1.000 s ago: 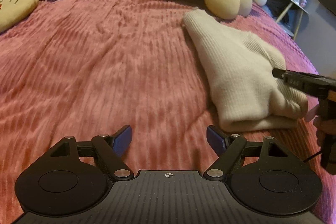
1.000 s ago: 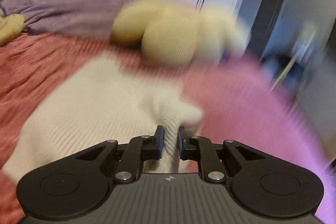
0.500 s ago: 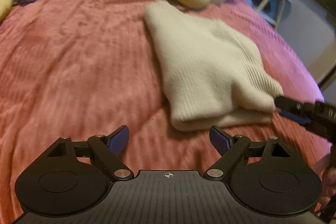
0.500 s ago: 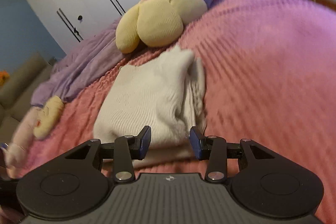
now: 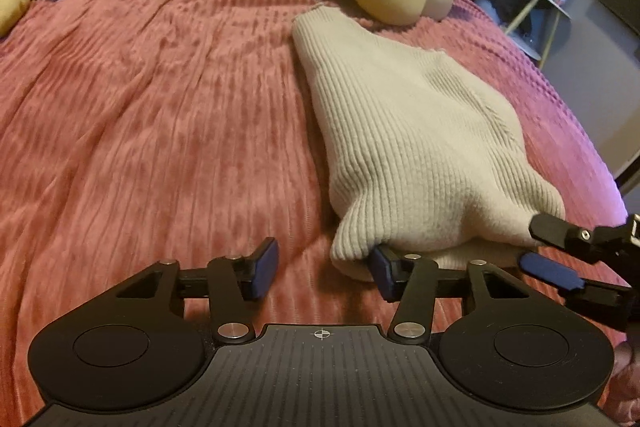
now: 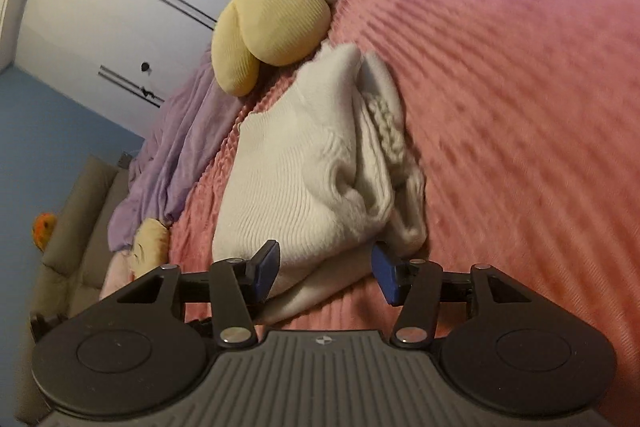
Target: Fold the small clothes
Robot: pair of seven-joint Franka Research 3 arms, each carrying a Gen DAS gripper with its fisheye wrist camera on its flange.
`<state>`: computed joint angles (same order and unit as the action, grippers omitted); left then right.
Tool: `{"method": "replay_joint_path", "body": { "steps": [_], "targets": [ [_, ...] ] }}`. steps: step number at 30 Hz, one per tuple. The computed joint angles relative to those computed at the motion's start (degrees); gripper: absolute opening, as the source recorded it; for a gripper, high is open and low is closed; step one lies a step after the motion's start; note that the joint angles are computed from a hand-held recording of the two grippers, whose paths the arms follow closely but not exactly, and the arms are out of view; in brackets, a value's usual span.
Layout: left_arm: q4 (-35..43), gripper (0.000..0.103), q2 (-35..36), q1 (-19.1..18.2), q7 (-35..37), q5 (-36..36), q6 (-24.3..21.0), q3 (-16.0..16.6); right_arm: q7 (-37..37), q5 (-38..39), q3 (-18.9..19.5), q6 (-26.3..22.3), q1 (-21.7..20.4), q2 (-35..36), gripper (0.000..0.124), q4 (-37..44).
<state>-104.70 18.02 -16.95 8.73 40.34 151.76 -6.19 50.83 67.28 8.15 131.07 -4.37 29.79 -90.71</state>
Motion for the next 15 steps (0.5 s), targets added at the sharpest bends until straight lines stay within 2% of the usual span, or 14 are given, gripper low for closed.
{"method": "replay_joint_path", "body": {
  "steps": [4,6,7,8,10,12,14,15],
  "targets": [
    [-1.34,0.045,-0.88,0.24,-1.37,0.52,2.72,0.37,0.67,2.61,0.74,2.14,0.45,0.52,0.049,0.18],
    [-2.21,0.044,-1.66,-0.01,-2.59,1.74,3.23,0.70,-0.43,1.99,0.77,4.56,1.50,0.37,0.027,0.18],
    [-2.55,0.044,-1.96,0.01,-2.92,2.26,3.40,0.76,-2.50,2.19,0.96,6.38,1.84,-0.26,0.013,-0.47],
    [-3.00,0.044,-2.33,0.16,-2.95,2.46,3.53,0.68,-6.09,3.47,1.44,8.88,1.98,-1.36,0.009,-1.87],
    [-3.91,0.045,-3.13,0.52,-2.83,2.23,2.68,0.41,-15.14,9.29,2.77,13.38,1.54,-3.46,0.008,-4.76],
    [-4.12,0.044,-3.63,0.73,-2.80,0.76,-1.21,-0.09,-18.98,12.33,2.33,15.72,2.00,-4.44,0.008,-6.41],
    [-4.11,0.042,-4.32,0.74,-2.81,0.18,-5.93,-0.48,-15.36,5.92,-0.03,17.91,4.58,-4.04,0.010,-6.81],
    [-5.06,0.043,-5.31,0.97,-3.55,0.76,-5.93,-0.47,-12.41,1.16,-1.30,18.55,5.81,-3.79,0.010,-7.04]
  ]
}}
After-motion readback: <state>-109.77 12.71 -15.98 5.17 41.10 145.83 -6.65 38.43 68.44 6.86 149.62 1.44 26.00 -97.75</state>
